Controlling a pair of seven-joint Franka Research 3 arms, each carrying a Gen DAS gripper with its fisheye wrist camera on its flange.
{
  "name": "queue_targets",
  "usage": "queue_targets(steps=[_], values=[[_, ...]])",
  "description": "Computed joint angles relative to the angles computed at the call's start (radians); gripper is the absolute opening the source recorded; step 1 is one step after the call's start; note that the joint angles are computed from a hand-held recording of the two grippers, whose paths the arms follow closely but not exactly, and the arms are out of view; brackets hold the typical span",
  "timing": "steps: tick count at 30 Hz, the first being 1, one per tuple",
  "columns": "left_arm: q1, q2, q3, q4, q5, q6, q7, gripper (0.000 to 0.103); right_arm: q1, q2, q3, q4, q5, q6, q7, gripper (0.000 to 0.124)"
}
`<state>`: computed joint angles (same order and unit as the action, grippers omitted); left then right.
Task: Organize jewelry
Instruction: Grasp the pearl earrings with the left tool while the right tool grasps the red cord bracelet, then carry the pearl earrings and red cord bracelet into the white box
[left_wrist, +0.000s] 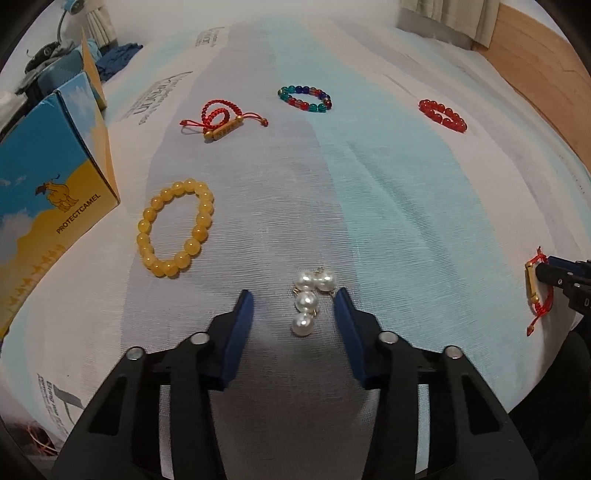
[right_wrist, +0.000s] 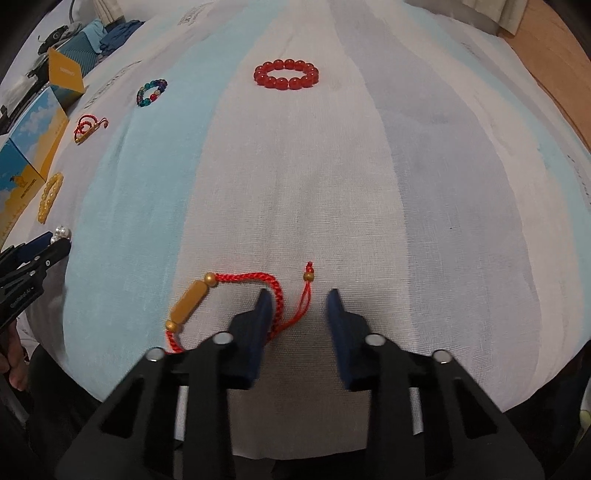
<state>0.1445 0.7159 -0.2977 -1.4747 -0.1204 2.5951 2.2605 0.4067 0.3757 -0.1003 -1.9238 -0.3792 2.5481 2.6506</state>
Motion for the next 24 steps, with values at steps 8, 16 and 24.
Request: queue_targets(steps=[8,16,24], values=[[0.009,-0.008,-0.004,0.014,-0.009,-0.046,0.022,0.011,0.006,-0.012,0.001,-0.002,-0.005,0.002,0.007,0.005],[0.006,-0.034,0.005,-0.005,-0.023,-0.051,0.019,0.01,0.013,-0.042,-0.006,0.005,-0.068,-0.021,0.063,0.005],[0.006,-0.06,0.011,0.014,-0.045,-0.091,-0.004,0.01,0.009,-0.051,0.008,0.046,-0.117,-0.056,0.087,0.005]])
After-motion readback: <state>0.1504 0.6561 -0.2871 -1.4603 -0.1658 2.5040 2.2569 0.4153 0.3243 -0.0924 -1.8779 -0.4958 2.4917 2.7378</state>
